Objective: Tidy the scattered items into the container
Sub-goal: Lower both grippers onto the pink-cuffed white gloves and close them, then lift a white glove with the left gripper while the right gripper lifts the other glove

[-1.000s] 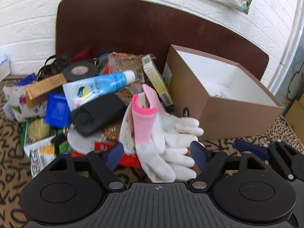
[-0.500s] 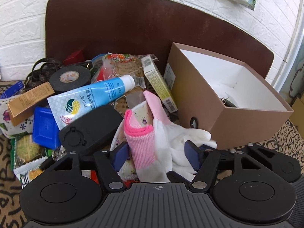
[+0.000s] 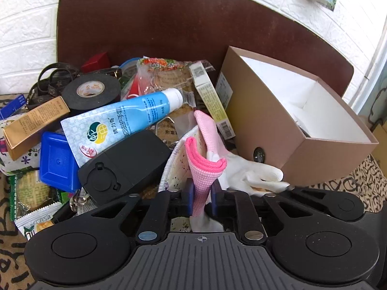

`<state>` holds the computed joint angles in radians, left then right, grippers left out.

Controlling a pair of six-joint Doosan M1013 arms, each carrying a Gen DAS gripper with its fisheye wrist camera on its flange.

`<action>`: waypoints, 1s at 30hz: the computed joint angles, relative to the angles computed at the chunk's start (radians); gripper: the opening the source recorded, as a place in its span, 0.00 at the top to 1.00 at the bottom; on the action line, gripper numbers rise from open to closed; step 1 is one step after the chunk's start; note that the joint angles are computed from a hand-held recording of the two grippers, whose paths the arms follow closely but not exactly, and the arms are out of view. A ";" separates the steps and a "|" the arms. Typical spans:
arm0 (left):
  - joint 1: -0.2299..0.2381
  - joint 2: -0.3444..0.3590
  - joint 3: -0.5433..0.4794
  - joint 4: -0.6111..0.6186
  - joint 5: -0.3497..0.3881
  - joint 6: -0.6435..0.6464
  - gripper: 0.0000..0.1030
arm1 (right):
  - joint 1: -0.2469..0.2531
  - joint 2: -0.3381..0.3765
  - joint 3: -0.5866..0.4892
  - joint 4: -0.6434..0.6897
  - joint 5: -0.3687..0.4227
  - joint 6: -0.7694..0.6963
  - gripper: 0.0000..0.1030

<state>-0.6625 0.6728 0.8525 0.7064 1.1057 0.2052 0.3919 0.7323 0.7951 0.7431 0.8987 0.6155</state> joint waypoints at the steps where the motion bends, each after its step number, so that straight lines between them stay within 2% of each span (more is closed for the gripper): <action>1: -0.001 0.000 -0.003 -0.003 0.004 0.005 0.96 | 0.001 -0.004 0.006 -0.006 -0.003 -0.002 0.96; 6: -0.019 -0.024 0.020 0.001 0.002 -0.013 0.96 | -0.009 -0.054 0.077 0.049 -0.016 -0.070 0.97; 9: -0.039 -0.050 0.047 0.024 -0.010 -0.030 0.96 | -0.024 -0.078 0.096 0.095 0.001 -0.133 0.97; 15: -0.089 -0.085 0.085 0.058 -0.001 -0.023 0.96 | -0.056 -0.156 0.198 0.144 0.064 -0.230 0.97; 18: -0.104 -0.105 0.115 0.024 -0.015 -0.031 0.96 | -0.069 -0.184 0.231 0.145 0.109 -0.227 0.97; 23: -0.127 -0.119 0.150 -0.037 0.009 -0.045 0.94 | -0.082 -0.221 0.288 0.113 0.162 -0.240 0.97; 24: -0.129 -0.120 0.156 -0.050 0.015 -0.049 0.92 | -0.083 -0.226 0.298 0.099 0.171 -0.248 0.97; 26: -0.132 -0.123 0.174 -0.076 0.024 -0.060 0.69 | -0.081 -0.236 0.329 0.072 0.179 -0.253 0.97; 28: -0.134 -0.114 0.173 -0.094 0.060 -0.072 0.65 | -0.080 -0.243 0.348 0.047 0.182 -0.240 0.95; 30: -0.133 -0.114 0.183 -0.109 0.062 -0.087 0.55 | -0.081 -0.257 0.370 0.053 0.164 -0.252 0.90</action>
<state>-0.7952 0.5588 1.0353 0.5977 1.1678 0.1186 0.3108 0.4750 1.1655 0.7966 1.0629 0.3638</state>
